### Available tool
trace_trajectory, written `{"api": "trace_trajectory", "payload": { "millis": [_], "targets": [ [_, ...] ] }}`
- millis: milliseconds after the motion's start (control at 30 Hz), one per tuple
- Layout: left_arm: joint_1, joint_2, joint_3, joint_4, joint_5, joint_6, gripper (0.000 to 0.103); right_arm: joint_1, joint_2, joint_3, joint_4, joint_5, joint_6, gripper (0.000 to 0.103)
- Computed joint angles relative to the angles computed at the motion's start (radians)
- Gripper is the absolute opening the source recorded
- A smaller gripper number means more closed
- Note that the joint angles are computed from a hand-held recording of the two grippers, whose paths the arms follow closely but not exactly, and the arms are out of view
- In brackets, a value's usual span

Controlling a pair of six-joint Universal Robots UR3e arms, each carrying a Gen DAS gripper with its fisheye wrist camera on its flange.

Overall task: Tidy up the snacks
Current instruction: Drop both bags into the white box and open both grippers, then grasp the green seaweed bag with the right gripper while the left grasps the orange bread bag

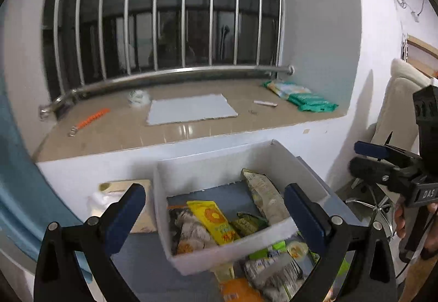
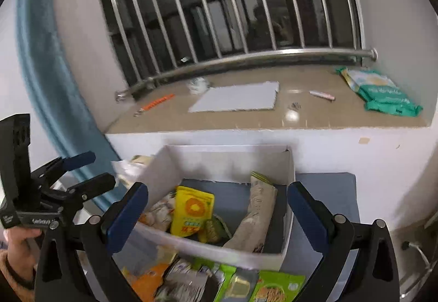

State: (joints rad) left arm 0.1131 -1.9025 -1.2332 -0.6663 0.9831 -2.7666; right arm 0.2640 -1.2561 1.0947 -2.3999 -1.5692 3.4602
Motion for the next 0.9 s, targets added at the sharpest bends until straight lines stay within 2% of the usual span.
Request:
{"api": "trace_trajectory", "payload": {
  "millis": [167, 233, 300, 400, 433, 500, 567, 633, 700, 767, 900],
  "targets": [
    [0.179, 0.374, -0.482, 0.086, -0.178, 0.088, 0.103, 0.1, -0.268, 0.36, -0.175, -0.058, 0.031, 0.103],
    [0.286, 0.55, -0.662, 0.018, -0.278, 0.177, 0.103, 0.155, -0.36, 0.491, -0.218, -0.096, 0.071, 0.103],
    [0.391, 0.713, -0.79, -0.143, -0.368, 0.314, 0.103, 0.23, -0.425, 0.599, -0.252, -0.165, 0.122, 0.103],
    [0.528, 0.947, -0.919, -0.459, -0.43, 0.529, 0.103, 0.358, -0.473, 0.713, -0.281, -0.306, 0.233, 0.103],
    [0.582, 1.03, -0.949, -0.594, -0.454, 0.61, 0.103, 0.419, -0.475, 0.747, -0.283, -0.378, 0.292, 0.103],
    [0.69, 1.162, -0.959, -0.912, -0.486, 0.784, 0.103, 0.491, -0.479, 0.779, -0.239, -0.459, 0.376, 0.103],
    [0.752, 1.208, -0.936, -1.153, -0.483, 0.936, 0.103, 0.544, -0.469, 0.801, -0.192, -0.531, 0.466, 0.103],
    [0.752, 1.217, -0.944, -1.164, -0.461, 0.964, 0.103, 0.523, -0.482, 0.826, -0.168, -0.494, 0.483, 0.103],
    [0.747, 1.251, -0.977, -1.085, -0.454, 0.903, 0.103, 0.506, -0.464, 0.804, -0.105, -0.491, 0.491, 0.103],
    [0.756, 1.247, -0.96, -1.145, -0.46, 0.942, 0.103, 0.495, -0.437, 0.778, -0.068, -0.511, 0.499, 0.103],
    [0.766, 1.246, -0.942, -1.212, -0.458, 0.991, 0.103, 0.417, -0.402, 0.761, -0.017, -0.439, 0.466, 0.103]
  ]
}}
